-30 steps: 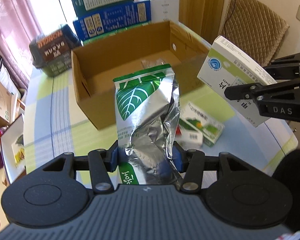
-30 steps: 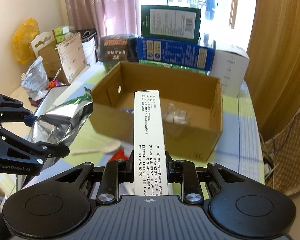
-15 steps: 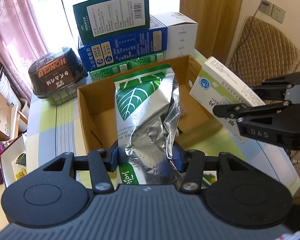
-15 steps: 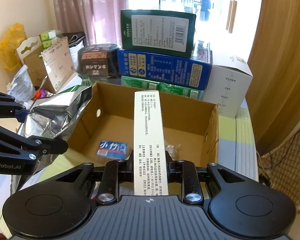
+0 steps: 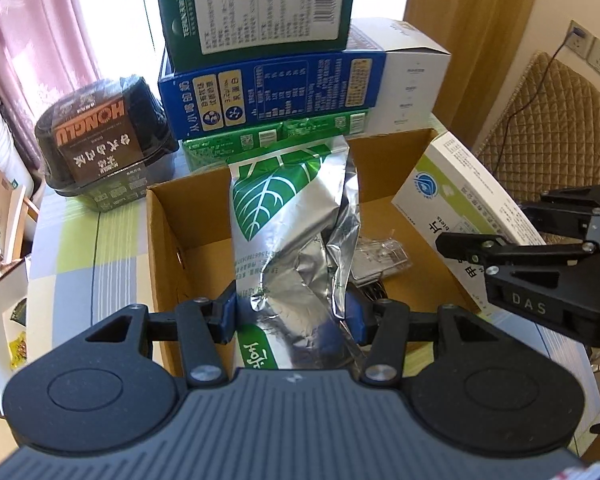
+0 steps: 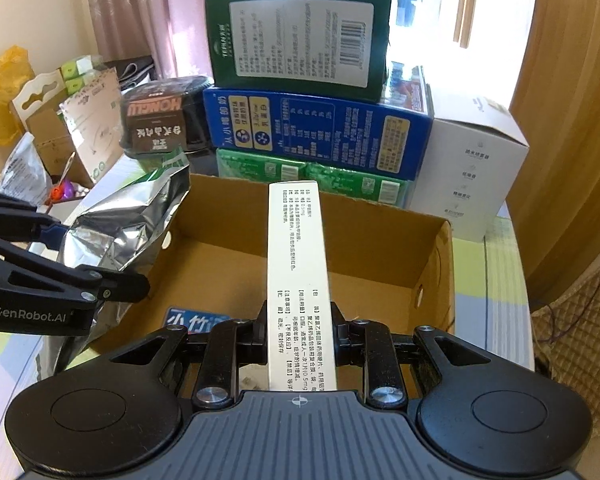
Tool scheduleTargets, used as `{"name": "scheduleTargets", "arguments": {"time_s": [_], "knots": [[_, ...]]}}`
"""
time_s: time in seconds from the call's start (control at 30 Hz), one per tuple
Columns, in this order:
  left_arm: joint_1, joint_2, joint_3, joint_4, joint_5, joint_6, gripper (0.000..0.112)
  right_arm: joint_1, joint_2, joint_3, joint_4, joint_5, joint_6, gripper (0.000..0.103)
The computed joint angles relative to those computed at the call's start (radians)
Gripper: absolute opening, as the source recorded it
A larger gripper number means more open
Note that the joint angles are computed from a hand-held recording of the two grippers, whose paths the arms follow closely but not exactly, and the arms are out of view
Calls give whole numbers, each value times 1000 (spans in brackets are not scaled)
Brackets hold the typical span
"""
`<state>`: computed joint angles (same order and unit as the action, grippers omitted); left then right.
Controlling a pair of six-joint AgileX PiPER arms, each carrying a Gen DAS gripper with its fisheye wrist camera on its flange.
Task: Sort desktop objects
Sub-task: 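Carry the foil pouch and white box over the cardboard box with both tools, then open both tools to drop the pouch and box into the box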
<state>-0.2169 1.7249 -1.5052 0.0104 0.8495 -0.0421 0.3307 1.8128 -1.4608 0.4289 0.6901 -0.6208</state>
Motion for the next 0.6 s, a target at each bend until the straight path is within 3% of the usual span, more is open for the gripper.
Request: {"name": "scheduleTargets", "arguments": {"time_s": [0.5,0.6], "knots": [[58,122,-30,-124,-102,33,47,-7,114,-65,12,-14,14,22],[54,125,-26,-103,-131,3,55,-11,123,-73,29,-10,9,22]]}}
